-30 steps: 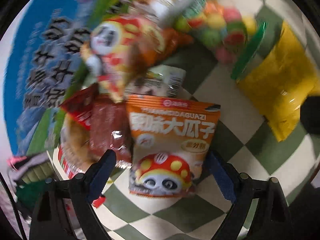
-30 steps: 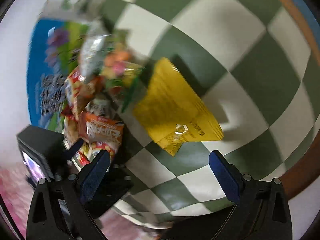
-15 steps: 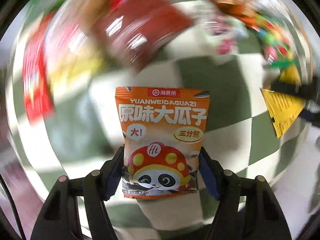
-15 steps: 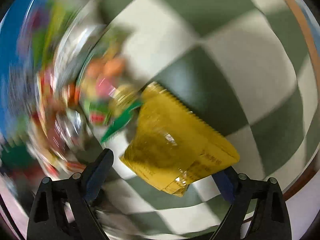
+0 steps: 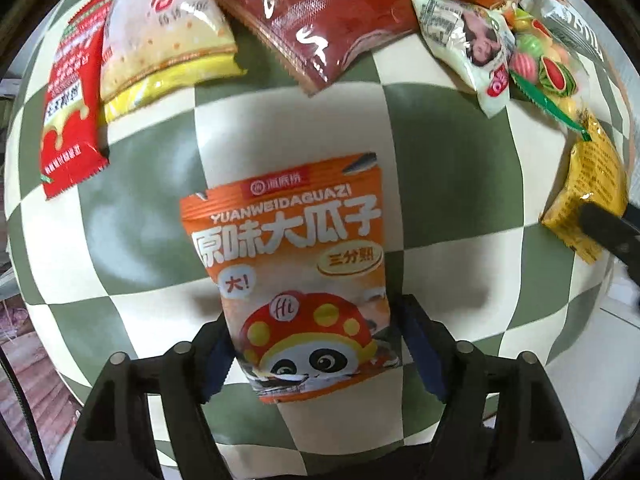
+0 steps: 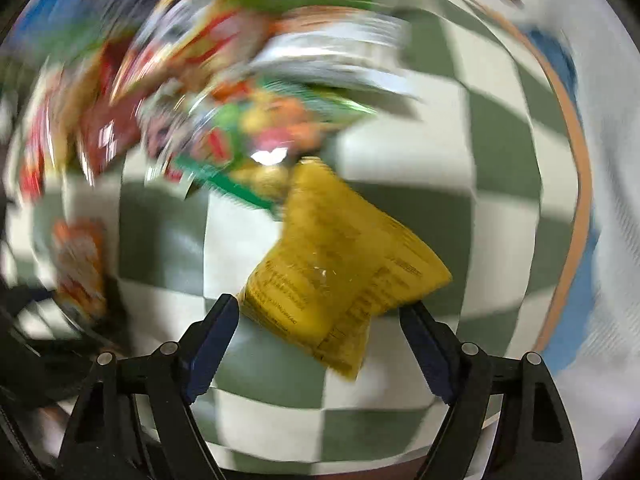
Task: Organize snacks
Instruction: 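Grasp the orange seed bag with the left tool while the right tool grasps the yellow pouch, then carry both bags into the box and open both tools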
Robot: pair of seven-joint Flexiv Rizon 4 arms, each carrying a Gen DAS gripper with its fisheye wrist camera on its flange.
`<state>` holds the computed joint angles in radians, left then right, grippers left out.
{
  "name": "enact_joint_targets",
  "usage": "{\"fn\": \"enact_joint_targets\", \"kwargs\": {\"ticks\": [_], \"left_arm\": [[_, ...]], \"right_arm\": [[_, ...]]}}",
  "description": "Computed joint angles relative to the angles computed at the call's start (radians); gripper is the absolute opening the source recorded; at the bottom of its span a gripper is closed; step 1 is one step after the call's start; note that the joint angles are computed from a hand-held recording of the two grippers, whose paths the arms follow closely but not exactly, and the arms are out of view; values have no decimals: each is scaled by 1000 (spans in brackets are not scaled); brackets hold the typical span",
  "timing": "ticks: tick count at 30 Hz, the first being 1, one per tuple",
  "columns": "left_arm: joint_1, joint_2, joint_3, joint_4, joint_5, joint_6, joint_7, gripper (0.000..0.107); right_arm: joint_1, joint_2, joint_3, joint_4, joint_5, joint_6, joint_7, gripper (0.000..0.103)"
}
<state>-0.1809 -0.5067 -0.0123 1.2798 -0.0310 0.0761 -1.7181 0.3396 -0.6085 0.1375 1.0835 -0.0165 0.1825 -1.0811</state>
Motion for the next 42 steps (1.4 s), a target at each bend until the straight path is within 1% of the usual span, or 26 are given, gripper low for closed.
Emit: {"fn": "enact_joint_targets", "kwargs": {"ticks": [2,3,5,8,10,11,13,14,16,17,18,21,24,25,26,27,28,29,32,33,34,35,36,37,40,42], "left_arm": [[-1,-20,-3,-40,-14,-7,-31,74],[13,-25,2,-53,-18,-11,-24,74],[10,-38,3,-80,-12,-15,-38,74],[8,-68,3,-139,-3,-44,-45,74],[10,-82,4,-168,-1,-66,-41,74],[10,-91,3,-188,-2,-77,-39,74],[16,-96,1,-195,-17,-95,-36,74],[24,-122,-17,-212,-21,-87,-47,74],[27,-108,-4,-189,-48,-99,-39,74],[26,-97,-4,-169,-53,-98,-35,74],[25,-84,-4,-148,-50,-96,-23,74],[-5,-64,1,-116,1,-80,1,74],[-24,-51,4,-102,12,-49,-38,74],[-26,-38,6,-83,15,-22,-42,66],[-34,-34,7,-71,24,3,-52,63],[-28,-28,8,-60,24,22,-47,63],[-27,-20,8,-48,24,37,-51,63],[-28,-12,9,-36,25,50,-60,63],[-33,5,10,-11,38,69,-73,63],[-35,13,9,1,46,80,-69,62],[-29,16,9,8,49,87,-53,60],[-26,18,8,5,52,86,-42,59],[-4,7,-7,-24,54,71,-27,58],[-10,15,4,-21,36,71,-20,58],[-2,46,-3,-6,-2,78,-22,56],[10,54,-11,-21,-34,72,-17,55]], "right_arm": [[-25,38,-1,45,53,58,80,87],[-40,53,-1,67,76,83,111,88],[-62,64,1,87,114,112,167,88],[-78,23,3,49,137,91,209,88],[-76,-9,2,24,122,59,206,87],[-66,-18,1,20,98,54,188,85],[-45,-17,-7,33,37,57,141,71],[-42,-6,-1,52,14,71,87,70],[-40,13,11,76,-2,74,8,65],[-51,27,28,88,8,71,-61,64],[-54,34,38,90,11,48,-120,63],[-41,64,43,131,-8,11,-240,63],[-10,87,26,170,-21,30,-207,65],[-10,99,21,184,-10,45,-175,66],[-11,111,20,195,6,62,-140,68],[-17,118,18,198,24,76,-112,75],[-5,114,20,207,28,104,-79,78],[-6,122,21,218,37,125,-53,78],[12,101,6,208,-1,112,3,77],[19,97,2,221,-19,124,19,73],[21,97,-2,246,-36,148,29,61],[21,107,-1,271,-46,166,39,59],[17,123,2,297,-49,188,41,51],[7,136,13,310,-35,203,32,48],[-32,165,52,311,23,219,-8,46],[-22,149,47,232,55,195,-25,46]]}}
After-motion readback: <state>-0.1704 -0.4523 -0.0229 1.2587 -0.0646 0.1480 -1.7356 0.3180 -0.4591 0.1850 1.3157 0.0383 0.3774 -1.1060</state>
